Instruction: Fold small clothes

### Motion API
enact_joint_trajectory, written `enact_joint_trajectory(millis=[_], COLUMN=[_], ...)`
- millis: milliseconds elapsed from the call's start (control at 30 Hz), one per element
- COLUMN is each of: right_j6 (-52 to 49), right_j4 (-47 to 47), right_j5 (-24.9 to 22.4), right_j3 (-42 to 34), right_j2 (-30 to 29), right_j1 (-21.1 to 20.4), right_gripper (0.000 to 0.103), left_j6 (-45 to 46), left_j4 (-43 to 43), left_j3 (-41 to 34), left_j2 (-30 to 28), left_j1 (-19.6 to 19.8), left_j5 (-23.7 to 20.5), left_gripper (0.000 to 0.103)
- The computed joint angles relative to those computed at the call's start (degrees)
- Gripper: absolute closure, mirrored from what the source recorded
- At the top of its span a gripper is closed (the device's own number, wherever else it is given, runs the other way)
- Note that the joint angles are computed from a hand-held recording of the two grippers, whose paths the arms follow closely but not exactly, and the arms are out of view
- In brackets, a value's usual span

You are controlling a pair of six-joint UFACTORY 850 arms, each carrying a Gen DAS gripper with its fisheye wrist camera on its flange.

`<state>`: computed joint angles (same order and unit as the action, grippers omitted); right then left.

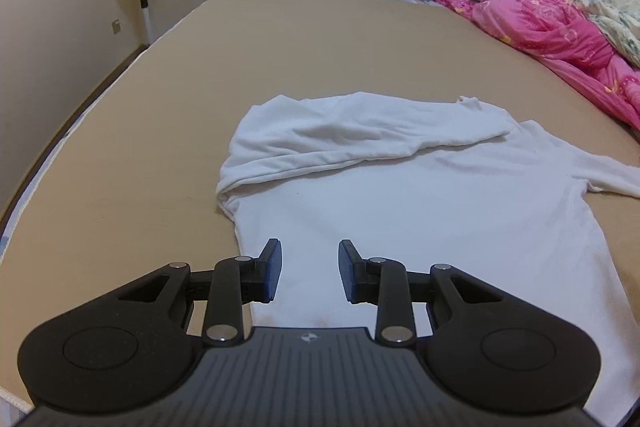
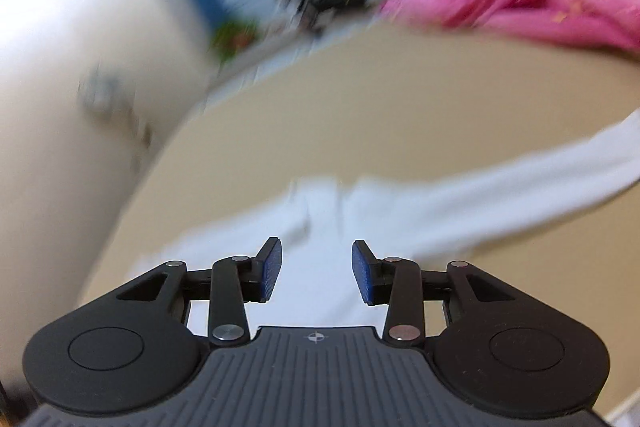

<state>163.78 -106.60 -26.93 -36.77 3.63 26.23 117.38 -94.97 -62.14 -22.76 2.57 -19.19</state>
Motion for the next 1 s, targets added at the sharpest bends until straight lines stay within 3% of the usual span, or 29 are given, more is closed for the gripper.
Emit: enact_joint_trajectory(millis=[67,100,167,267,367,467,533,600,767,833,900,1000], right_j6=[-9.0,-14.7,-26.0,-42.2,-46.9,-51.9,-50.2,-49.2,-49.4,-50.0,-51.8,-50.4], right_j4=[9.5,15.4,27.4,40.1,43.4,47.8,45.8,44.4,43.6,44.1,45.6,43.8], right_j5=[6.3,11.8,16.7,14.0,14.6,13.1,11.6,10.5,9.1,10.7,12.2,13.5], right_j3=[-2.5,-4.0,-6.3,-9.3,-10.9,-12.2,-12.6,-12.9,-12.7,-12.2,-12.1,-11.9], right_j2=[-4.7,-7.7,-11.3,-13.8,-14.9,-15.9,-16.6,-16.5,-15.5,-15.2,-15.0,-15.1], right_j1=[-0.2,-1.7,-3.2,-2.3,-2.9,-2.4,-1.8,-2.0,-2.9,-3.8,-4.7,-5.6], right_gripper=[0.063,0.063,0.063,0.063,0.063,0.063,0.063,0.063,0.063,0.063,0.063,0.063], left_j6=[5.0,7.2,14.0,15.0,14.3,8.6,3.9,-4.6,-34.6,-46.6,-58.6,-76.5], left_j4=[-3.3,-4.5,-9.2,-9.3,-9.5,-6.8,-4.3,2.4,29.3,40.7,51.9,69.6], left_j3=[1.4,2.1,3.4,3.2,0.5,-4.1,-7.9,-12.3,-24.2,-28.7,-33.6,-40.2], left_j2=[1.0,1.4,2.2,2.1,0.3,-3.1,-6.0,-9.1,-17.8,-21.3,-25.2,-30.3], left_j1=[-0.3,-0.5,-0.9,-2.0,-5.5,-9.6,-12.5,-15.5,-21.5,-23.5,-25.3,-27.6], left_j5=[0.2,0.0,-0.4,-1.5,0.7,3.0,4.7,6.5,8.0,8.0,7.7,6.8], left_gripper=[0.069,0.076,0.092,0.093,0.093,0.093,0.093,0.093,0.088,0.074,0.045,0.043])
